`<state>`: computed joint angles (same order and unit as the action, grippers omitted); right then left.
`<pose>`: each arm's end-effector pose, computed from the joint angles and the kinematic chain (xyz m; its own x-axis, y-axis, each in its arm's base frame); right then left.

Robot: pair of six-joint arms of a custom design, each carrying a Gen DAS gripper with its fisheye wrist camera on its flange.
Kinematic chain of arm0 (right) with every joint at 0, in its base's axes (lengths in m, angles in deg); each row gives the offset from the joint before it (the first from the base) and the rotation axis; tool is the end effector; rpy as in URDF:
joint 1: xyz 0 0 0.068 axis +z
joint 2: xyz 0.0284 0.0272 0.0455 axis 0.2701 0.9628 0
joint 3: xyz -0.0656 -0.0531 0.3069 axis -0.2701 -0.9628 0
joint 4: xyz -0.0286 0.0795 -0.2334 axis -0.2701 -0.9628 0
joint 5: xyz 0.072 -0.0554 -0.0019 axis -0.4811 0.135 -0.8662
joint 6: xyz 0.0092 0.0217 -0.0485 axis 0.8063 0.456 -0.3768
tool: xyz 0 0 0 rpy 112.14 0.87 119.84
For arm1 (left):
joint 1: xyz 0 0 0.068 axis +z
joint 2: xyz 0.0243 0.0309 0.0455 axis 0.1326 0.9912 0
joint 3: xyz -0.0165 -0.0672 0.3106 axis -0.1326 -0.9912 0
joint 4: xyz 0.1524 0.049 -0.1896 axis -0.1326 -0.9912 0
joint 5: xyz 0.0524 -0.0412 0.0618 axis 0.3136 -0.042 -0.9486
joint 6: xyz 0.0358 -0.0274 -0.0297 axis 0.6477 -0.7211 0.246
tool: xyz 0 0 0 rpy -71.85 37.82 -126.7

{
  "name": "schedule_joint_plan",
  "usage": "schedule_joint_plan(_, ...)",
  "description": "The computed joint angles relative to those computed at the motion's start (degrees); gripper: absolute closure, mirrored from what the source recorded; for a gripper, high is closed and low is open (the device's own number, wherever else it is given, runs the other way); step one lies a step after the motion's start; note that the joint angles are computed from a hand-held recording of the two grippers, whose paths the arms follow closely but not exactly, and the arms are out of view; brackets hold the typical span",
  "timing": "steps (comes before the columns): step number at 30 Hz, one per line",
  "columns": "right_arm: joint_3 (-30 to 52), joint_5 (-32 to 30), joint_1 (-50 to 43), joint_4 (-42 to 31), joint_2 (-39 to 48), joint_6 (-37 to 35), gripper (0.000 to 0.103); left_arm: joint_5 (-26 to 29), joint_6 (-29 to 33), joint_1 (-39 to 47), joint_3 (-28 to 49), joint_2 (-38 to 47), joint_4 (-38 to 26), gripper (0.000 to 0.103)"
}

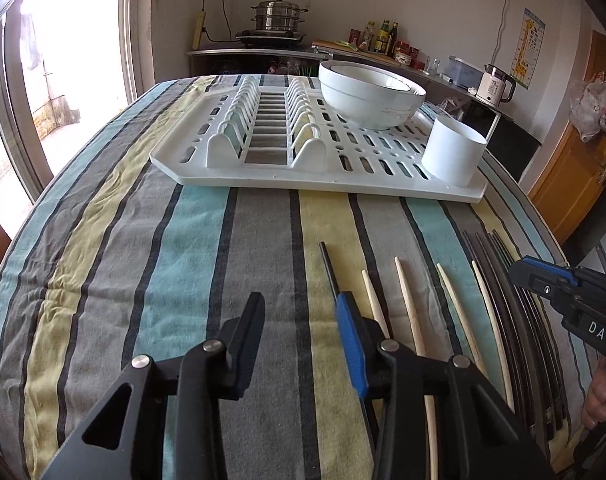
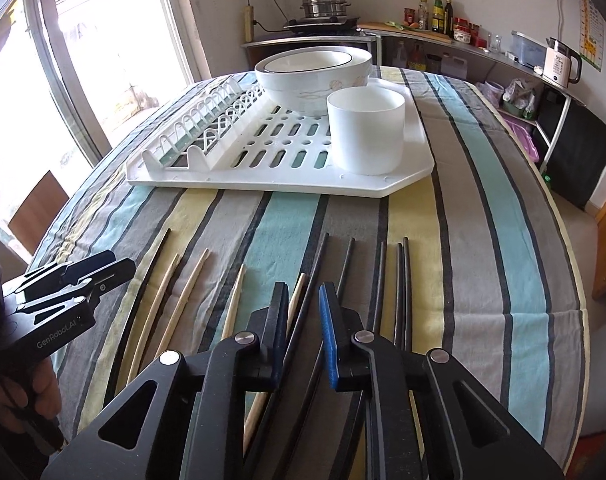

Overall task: Organize utensils
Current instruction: 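Lower the left tool onto a black chopstick and close it while the right tool grasps another, then lift the black chopsticks upright with both tools and carry them over the white cup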

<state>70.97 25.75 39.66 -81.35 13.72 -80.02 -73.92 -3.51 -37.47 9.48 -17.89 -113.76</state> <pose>0.2508 0.1218 0.1680 -0.6162 -0.4884 -0.6179 -0.6727 0.7344 0.0903 0.1356 -0.1072 0.2092 -0.6568 -0.4025 -0.6376 -0.4247 0.8962 -0.1283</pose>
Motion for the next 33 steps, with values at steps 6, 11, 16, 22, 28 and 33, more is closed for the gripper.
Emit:
schedule_joint_plan(6, 4.7, 1.4, 1.2, -2.1, 5.1, 0.7, 0.089, 4.3, 6.0, 5.6, 0.5, 1.1, 3.5, 0.068)
schedule_joint_plan(11, 6.2, 2.5, 1.3, -3.2, 7.2, 0.6, 0.092, 6.3, 7.6, 6.6, 1.4, 2.8, 4.0, 0.071)
schedule_joint_plan(16, 6.7, 3.1, 1.6, -4.1, 7.3, 0.9, 0.094, 5.7, 7.4, 6.0, 2.9, 5.1, 2.5, 0.073)
schedule_joint_plan(22, 5.8, 5.2, 2.2, -4.6, 6.4, 0.0, 0.094, 4.3, 5.2, 3.5, 3.7, 5.8, -0.2, 0.073)
schedule_joint_plan(28, 4.4, 8.3, 4.4, -2.7, 5.7, -0.2, 0.095, 1.7, 4.4, 1.4, 6.5, 9.8, -3.4, 0.073)
schedule_joint_plan(33, 4.4, 6.5, 3.6, -2.9, 5.6, 0.4, 0.096, 2.1, 5.7, 2.2, 6.6, 9.8, -2.4, 0.093)
